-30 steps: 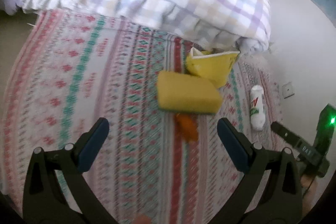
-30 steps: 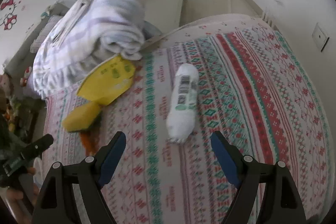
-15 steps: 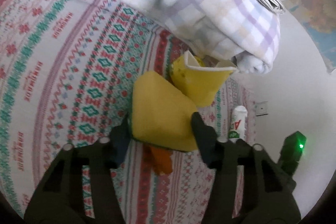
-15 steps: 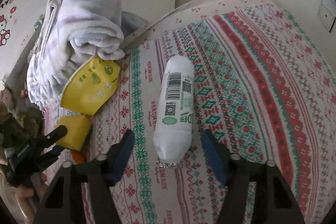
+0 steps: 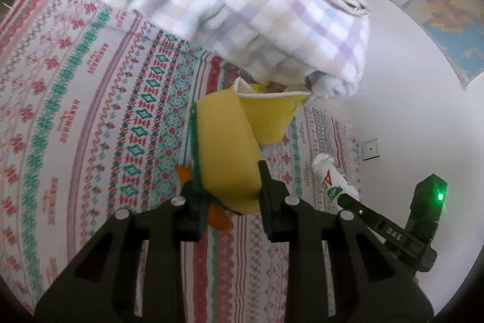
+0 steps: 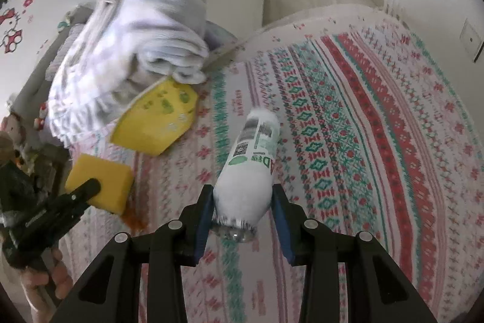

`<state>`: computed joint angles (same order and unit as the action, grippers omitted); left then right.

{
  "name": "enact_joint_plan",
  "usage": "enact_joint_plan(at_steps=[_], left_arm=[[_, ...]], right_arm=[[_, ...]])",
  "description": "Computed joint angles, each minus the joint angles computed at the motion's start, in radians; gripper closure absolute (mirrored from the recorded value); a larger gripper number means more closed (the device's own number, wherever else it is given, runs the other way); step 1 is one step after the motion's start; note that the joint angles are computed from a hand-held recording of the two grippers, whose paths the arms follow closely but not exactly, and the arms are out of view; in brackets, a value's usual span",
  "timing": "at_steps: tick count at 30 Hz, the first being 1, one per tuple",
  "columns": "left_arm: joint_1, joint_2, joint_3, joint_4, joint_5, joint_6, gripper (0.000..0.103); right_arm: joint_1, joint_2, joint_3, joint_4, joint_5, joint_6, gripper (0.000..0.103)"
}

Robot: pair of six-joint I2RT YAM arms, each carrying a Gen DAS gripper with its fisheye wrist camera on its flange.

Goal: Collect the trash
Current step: 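Grasp the yellow sponge with the left tool while the right tool grasps the other white bottle, then carry the sponge and bottle to the wastebasket and open both tools to drop them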

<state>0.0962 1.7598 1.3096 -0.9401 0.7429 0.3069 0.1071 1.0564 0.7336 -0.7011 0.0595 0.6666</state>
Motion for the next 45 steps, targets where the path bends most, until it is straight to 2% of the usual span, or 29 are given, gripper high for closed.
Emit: enact_joint_plan(at_steps=[4, 8, 13, 15, 22, 26, 30, 34, 38, 45], left_arm=[[0.065, -0.08, -0.011, -0.089, 0.0, 0.084, 0.074], [0.163, -0.088, 0.022, -0.19, -0.009, 0.19, 0.074], [0.291, -0.089, 0.051, -0.277, -0.017, 0.311, 0.074], [0.326, -0.067, 0.077, -0.305, -0.012, 0.326, 0.074], [0.466, -0.025, 0.167, -0.399, -0.013, 0.469, 0.074], [0.578, 0.032, 0.253, -0.457, -0.018, 0.57, 0.074], [0.656, 0.097, 0.347, -0.499, -0.011, 0.626, 0.074], [0.728, 0.176, 0.452, -0.542, -0.009, 0.677, 0.074], [0.792, 0.262, 0.558, -0.557, -0.019, 0.731, 0.074], [0.879, 0.453, 0.793, -0.596, -0.043, 0.746, 0.074]], right_arm=[[0.1, -0.084, 0.043, -0.123, 0.058, 0.053, 0.064], [0.216, -0.136, 0.086, -0.216, 0.117, 0.134, 0.064], [0.355, -0.143, 0.135, -0.268, 0.165, 0.23, 0.064], [0.415, -0.134, 0.154, -0.275, 0.186, 0.273, 0.064], [0.601, -0.027, 0.21, -0.206, 0.224, 0.36, 0.064], [0.691, 0.045, 0.241, -0.179, 0.248, 0.395, 0.064], [0.75, 0.12, 0.277, -0.17, 0.265, 0.418, 0.064], [0.779, 0.169, 0.293, -0.119, 0.247, 0.427, 0.064], [0.825, 0.281, 0.386, -0.128, 0.285, 0.4, 0.064], [0.882, 0.412, 0.448, -0.04, 0.259, 0.393, 0.064]])
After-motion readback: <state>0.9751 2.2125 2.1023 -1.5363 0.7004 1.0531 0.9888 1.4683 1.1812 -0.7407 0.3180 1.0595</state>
